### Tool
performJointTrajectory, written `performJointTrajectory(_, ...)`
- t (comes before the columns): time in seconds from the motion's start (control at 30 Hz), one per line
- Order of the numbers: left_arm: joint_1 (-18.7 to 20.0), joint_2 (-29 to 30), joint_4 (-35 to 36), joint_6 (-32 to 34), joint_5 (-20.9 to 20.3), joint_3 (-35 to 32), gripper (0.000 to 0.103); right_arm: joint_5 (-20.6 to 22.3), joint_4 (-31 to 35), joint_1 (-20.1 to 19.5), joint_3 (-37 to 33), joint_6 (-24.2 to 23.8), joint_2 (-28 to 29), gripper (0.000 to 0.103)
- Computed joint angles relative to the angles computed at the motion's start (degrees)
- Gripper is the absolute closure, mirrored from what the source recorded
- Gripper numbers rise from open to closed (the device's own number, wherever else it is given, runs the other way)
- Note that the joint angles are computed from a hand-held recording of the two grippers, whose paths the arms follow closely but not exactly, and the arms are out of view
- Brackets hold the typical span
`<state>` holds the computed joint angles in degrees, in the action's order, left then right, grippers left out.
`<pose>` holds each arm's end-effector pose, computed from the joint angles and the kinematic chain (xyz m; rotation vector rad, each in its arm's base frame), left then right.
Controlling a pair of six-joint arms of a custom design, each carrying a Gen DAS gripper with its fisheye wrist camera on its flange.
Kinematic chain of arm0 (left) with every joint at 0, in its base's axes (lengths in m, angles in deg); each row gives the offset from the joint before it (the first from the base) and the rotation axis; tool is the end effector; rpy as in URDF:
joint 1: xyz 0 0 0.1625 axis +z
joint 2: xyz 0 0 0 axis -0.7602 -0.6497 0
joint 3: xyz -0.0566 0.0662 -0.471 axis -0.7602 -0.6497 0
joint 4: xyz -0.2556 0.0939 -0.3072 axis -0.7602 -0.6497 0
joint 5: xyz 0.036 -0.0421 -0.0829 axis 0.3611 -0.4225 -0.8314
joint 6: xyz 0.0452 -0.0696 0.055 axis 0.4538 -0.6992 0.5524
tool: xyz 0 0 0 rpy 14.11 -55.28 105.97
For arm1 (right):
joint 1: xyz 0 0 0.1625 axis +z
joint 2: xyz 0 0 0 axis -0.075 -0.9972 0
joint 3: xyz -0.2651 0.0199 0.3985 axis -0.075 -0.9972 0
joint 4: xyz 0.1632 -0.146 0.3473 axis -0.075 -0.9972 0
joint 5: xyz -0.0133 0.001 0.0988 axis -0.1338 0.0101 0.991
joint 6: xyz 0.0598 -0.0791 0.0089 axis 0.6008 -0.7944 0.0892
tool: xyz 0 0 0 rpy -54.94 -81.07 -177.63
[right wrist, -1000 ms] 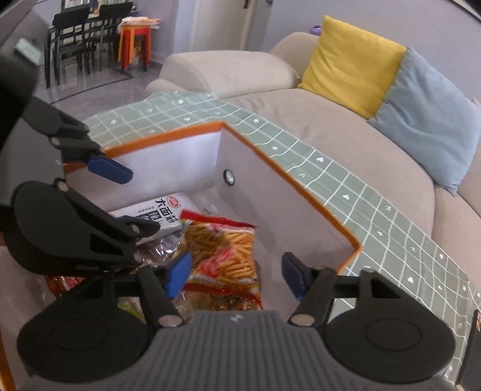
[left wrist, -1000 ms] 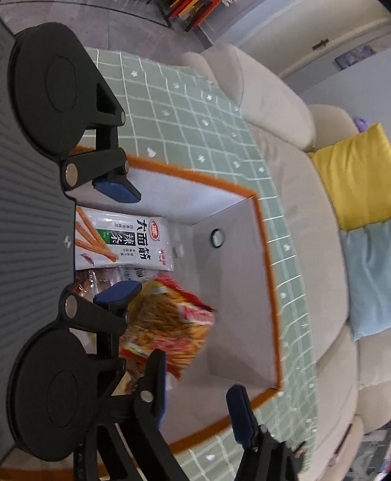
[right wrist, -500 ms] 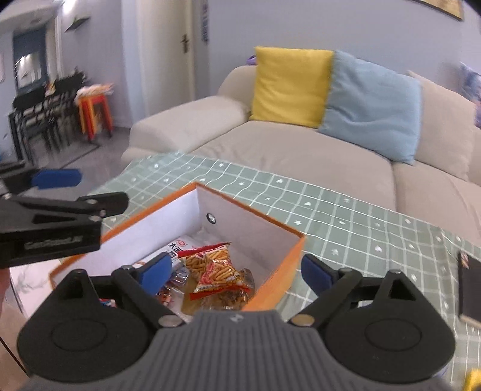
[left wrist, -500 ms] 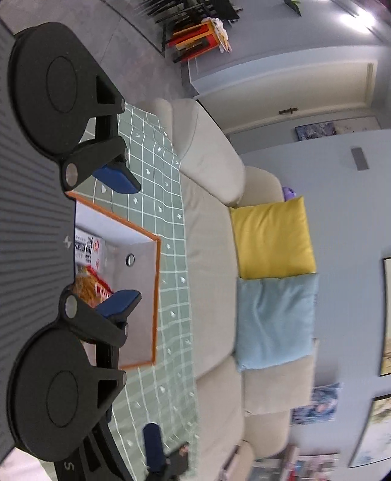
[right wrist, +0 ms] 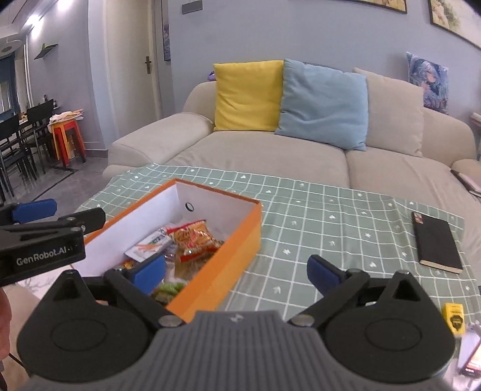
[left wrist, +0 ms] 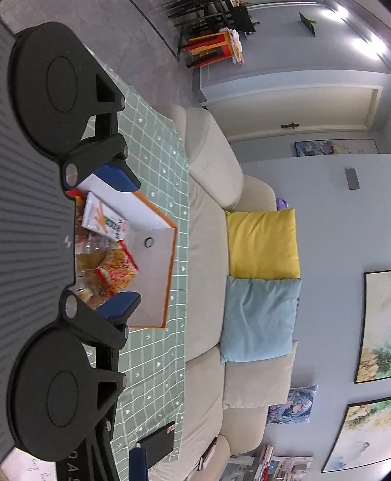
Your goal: Organize snacks
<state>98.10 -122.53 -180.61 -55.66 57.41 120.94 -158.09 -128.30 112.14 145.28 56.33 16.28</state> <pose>-0.2865 -0.6618 0.2506 0.4108 1.9636 -1.2550 0.3219 -0.7097 0.2128 0.7816 -2.2874 1.0174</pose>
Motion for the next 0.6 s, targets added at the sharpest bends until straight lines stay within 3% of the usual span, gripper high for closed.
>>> performJointTrajectory(0.2,-0.29,-0.9,5.63,-6.75,1.06,3.36,0.014,-0.77,-6.47,-0.63,5.26,-2.31,-1.0,0.004)
performJointTrajectory(0.47,0.2,-1.34,16.84,-16.06,2.38,5.56,0.014,-2.2,-6.9,-1.38,6.49,-1.99,-0.28,0.004)
performJointTrajectory(0.6,0.07,-1.56,17.76,-17.64,2.83,6.4,0.014,-2.6,-6.65,-1.55,6.69,-1.44,-0.1,0.004)
